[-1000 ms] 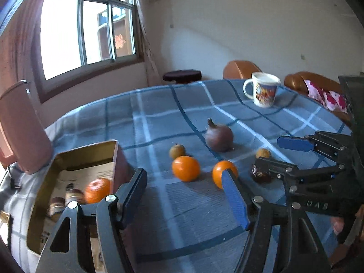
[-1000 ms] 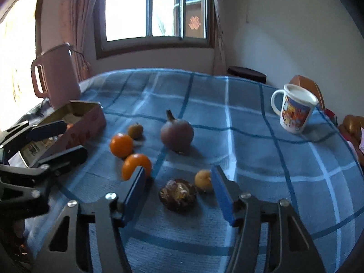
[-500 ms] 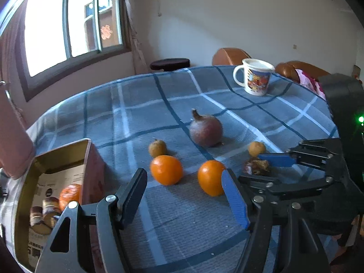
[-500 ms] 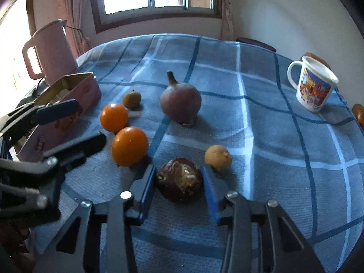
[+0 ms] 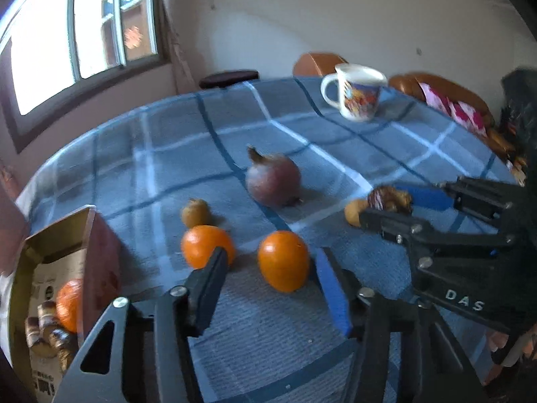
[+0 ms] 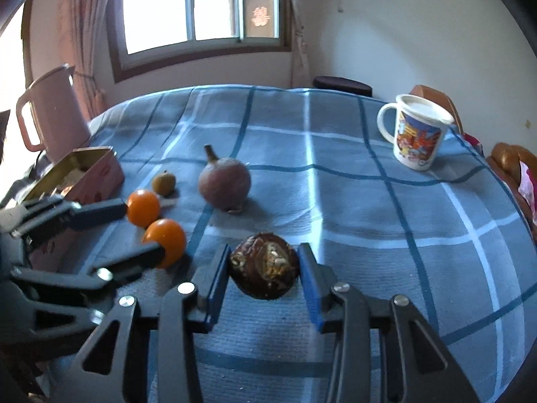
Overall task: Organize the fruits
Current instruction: 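Grasp a dark brown dried fruit with the right tool while the left tool grasps an orange, then lift the dried fruit with the right tool while the left tool lifts the orange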
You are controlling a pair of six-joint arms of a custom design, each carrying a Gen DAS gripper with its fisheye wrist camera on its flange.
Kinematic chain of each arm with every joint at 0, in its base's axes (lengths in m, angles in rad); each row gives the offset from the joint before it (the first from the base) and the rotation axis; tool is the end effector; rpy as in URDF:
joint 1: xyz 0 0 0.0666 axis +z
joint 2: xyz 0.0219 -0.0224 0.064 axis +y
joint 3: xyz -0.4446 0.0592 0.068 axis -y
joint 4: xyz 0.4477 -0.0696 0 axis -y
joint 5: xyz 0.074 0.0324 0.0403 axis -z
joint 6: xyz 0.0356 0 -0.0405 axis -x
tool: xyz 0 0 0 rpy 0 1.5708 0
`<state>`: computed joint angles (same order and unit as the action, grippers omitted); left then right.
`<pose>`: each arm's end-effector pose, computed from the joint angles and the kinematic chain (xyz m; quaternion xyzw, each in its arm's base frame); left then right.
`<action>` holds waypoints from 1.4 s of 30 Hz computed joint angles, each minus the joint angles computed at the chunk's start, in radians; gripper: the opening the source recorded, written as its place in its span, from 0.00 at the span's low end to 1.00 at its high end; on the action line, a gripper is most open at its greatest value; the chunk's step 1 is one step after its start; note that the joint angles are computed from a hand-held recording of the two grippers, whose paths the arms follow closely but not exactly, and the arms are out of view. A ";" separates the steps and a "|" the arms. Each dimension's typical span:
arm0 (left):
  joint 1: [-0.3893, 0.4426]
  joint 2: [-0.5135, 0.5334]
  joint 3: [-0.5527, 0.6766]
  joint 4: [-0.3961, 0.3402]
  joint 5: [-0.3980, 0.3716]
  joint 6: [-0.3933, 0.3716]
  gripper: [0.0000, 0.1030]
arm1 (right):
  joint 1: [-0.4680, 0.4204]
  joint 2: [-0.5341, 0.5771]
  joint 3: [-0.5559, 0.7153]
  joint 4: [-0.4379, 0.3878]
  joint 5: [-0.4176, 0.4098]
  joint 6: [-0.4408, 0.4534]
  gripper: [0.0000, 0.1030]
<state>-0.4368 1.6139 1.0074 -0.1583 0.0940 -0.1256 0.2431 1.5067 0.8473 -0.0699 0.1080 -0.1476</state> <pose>0.5019 -0.2385 0.2407 0.2727 0.8777 -0.1034 0.3803 0.4830 0.1154 0.2313 -0.0215 0.9115 0.0308 0.4097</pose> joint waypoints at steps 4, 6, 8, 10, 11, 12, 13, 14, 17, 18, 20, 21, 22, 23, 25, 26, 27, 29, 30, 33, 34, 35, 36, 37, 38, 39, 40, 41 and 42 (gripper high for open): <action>-0.013 0.038 0.046 -0.060 -0.013 -0.015 0.36 | 0.004 0.001 0.000 0.006 0.006 -0.003 0.42; -0.009 0.044 0.055 -0.073 -0.002 -0.008 0.36 | 0.007 0.001 0.001 0.005 0.005 0.005 0.42; -0.005 0.041 0.054 -0.070 0.007 0.001 0.35 | 0.007 -0.001 -0.003 0.013 -0.001 0.009 0.42; 0.002 0.034 0.044 -0.051 0.018 0.017 0.35 | 0.005 -0.003 -0.006 0.020 -0.009 0.010 0.42; 0.006 0.029 0.038 -0.040 0.026 0.025 0.35 | 0.005 -0.005 -0.009 0.027 -0.011 0.011 0.42; 0.010 0.021 0.028 -0.023 0.032 0.035 0.35 | 0.005 -0.008 -0.013 0.034 -0.010 0.012 0.42; 0.012 0.017 0.023 -0.012 0.034 0.039 0.35 | 0.006 -0.011 -0.016 0.041 -0.010 0.014 0.42; 0.013 0.010 0.013 0.005 0.033 0.044 0.35 | 0.009 -0.014 -0.020 0.050 -0.010 0.019 0.42; 0.013 -0.006 -0.009 0.050 0.029 0.049 0.35 | 0.016 -0.022 -0.028 0.070 -0.001 0.031 0.42; 0.013 -0.012 -0.016 0.063 0.027 0.050 0.35 | 0.018 -0.024 -0.031 0.077 -0.001 0.036 0.42; 0.016 -0.022 -0.030 0.091 0.027 0.056 0.35 | 0.023 -0.029 -0.038 0.094 0.004 0.044 0.42; 0.018 -0.029 -0.039 0.107 0.029 0.062 0.35 | 0.023 -0.032 -0.043 0.105 0.000 0.050 0.42; 0.020 -0.032 -0.044 0.118 0.030 0.066 0.35 | 0.024 -0.036 -0.048 0.114 -0.002 0.053 0.42; 0.021 -0.035 -0.050 0.130 0.030 0.070 0.35 | 0.026 -0.040 -0.053 0.125 0.000 0.056 0.42; 0.024 -0.042 -0.060 0.155 0.028 0.079 0.35 | 0.028 -0.044 -0.060 0.140 0.001 0.060 0.42; 0.026 -0.047 -0.065 0.165 0.029 0.084 0.35 | 0.028 -0.047 -0.062 0.147 -0.002 0.062 0.42; 0.027 -0.051 -0.071 0.177 0.027 0.090 0.35 | 0.029 -0.050 -0.066 0.155 -0.003 0.063 0.42; 0.029 -0.057 -0.082 0.197 0.020 0.098 0.35 | 0.030 -0.053 -0.070 0.164 -0.003 0.064 0.42; 0.029 -0.061 -0.086 0.205 0.018 0.101 0.35 | 0.030 -0.053 -0.072 0.168 -0.004 0.065 0.42; 0.029 -0.072 -0.101 0.233 0.005 0.103 0.35 | 0.031 -0.058 -0.079 0.183 -0.005 0.069 0.42; 0.028 -0.075 -0.107 0.242 -0.001 0.103 0.35 | 0.032 -0.061 -0.082 0.190 -0.005 0.071 0.42; 0.026 -0.078 -0.111 0.253 -0.008 0.102 0.35 | 0.032 -0.062 -0.085 0.196 -0.005 0.072 0.42; 0.025 -0.080 -0.114 0.260 -0.012 0.102 0.35 | 0.032 -0.064 -0.088 0.202 -0.006 0.073 0.42; 0.025 -0.083 -0.118 0.267 -0.016 0.100 0.35 | 0.033 -0.066 -0.091 0.210 -0.006 0.075 0.42; 0.024 -0.085 -0.122 0.275 -0.021 0.101 0.35 | 0.033 -0.068 -0.093 0.215 -0.006 0.075 0.42; 0.023 -0.087 -0.125 0.283 -0.025 0.101 0.35 | 0.034 -0.069 -0.095 0.219 -0.005 0.075 0.42; 0.023 -0.089 -0.130 0.291 -0.028 0.100 0.35 | 0.035 -0.071 -0.098 0.225 -0.004 0.076 0.42; 0.022 -0.091 -0.132 0.297 -0.033 0.099 0.35 | 0.035 -0.072 -0.099 0.228 -0.005 0.077 0.42; 0.022 -0.093 -0.136 0.305 -0.038 0.099 0.35 | 0.035 -0.073 -0.101 0.232 -0.005 0.077 0.42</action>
